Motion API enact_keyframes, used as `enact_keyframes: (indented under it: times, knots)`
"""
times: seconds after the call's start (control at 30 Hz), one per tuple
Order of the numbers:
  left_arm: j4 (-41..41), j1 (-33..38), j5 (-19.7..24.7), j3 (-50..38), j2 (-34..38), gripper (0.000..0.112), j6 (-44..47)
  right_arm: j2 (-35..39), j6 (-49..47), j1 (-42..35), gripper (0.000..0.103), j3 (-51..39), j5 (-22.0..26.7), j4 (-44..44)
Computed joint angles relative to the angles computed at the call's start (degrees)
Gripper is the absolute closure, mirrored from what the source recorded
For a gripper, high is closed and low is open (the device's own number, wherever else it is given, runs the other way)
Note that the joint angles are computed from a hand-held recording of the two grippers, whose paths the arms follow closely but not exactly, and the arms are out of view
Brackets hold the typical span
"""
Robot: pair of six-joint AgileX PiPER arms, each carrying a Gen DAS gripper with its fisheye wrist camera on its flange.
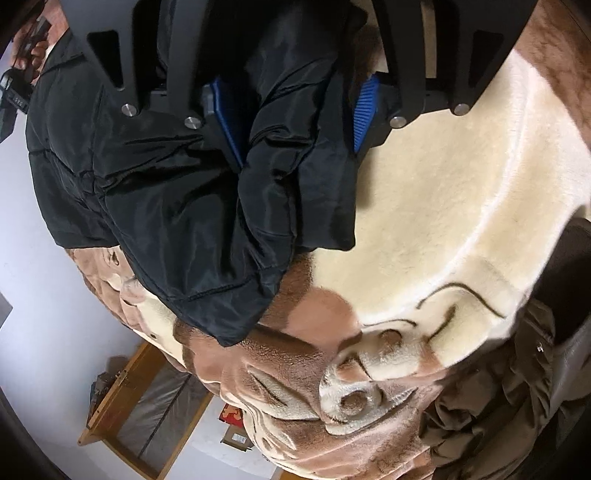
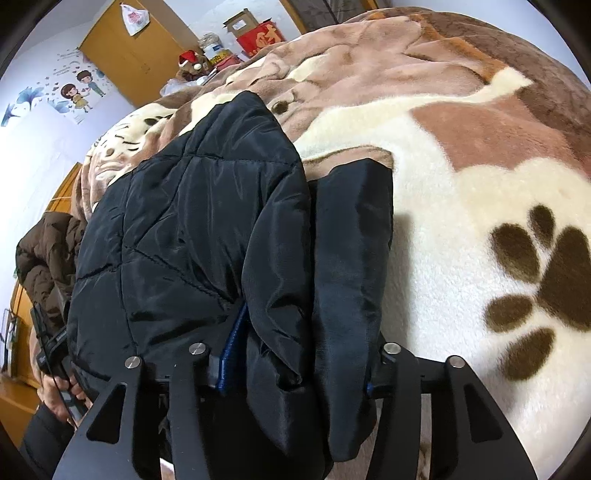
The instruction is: Fold large clothes
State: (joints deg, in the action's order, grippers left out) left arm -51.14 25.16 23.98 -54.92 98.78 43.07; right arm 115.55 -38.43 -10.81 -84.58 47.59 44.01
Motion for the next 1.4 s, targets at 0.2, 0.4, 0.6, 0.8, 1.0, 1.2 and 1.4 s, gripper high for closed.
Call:
enact_keyframes:
  times: [0.2, 0.4, 0.6, 0.8, 1.0, 1.2, 1.4]
  knots:
    - [9.3, -0.04, -1.29, 1.13, -5.54, 0.056, -8.46, -4.71, 3.53, 1.17, 0.047, 1.47, -2.05, -5.84]
    - [12.58, -1.16, -3.86, 2.52, -10.49, 0.056, -13.14, -11.62, 8.06, 5.06, 0.046, 6.53, -10.78, -16.08]
    - [9.25, -5.79, -5.92, 3.1, -12.59, 0.056, -11.08, -15.65, 6.34, 8.37, 0.046, 10.08, -17.57, -18.08]
    - [23.99, -13.77, -10.08, 1.8, -6.35, 0.055, -23.16, -11.69, 5.52, 11.45, 0.046, 9.52, -18.35, -19.7]
    - [28.05, -14.28, -10.63, 1.74, -5.4, 0.054, -28.3, -10.58, 6.22, 11.69, 0.046, 9.1, -18.0, -21.44]
    - [41.49, -16.2, -8.53, 4.93, -12.32, 0.054, -42.04, -15.5, 5.17, 10.77, 0.046, 12.25, -16.39, -19.88]
    - [52.54, -22.3, -4.52, 12.01, -25.55, 0.054, -56.26, -25.13, 1.76, 10.03, 0.046, 19.89, -14.85, -16.0]
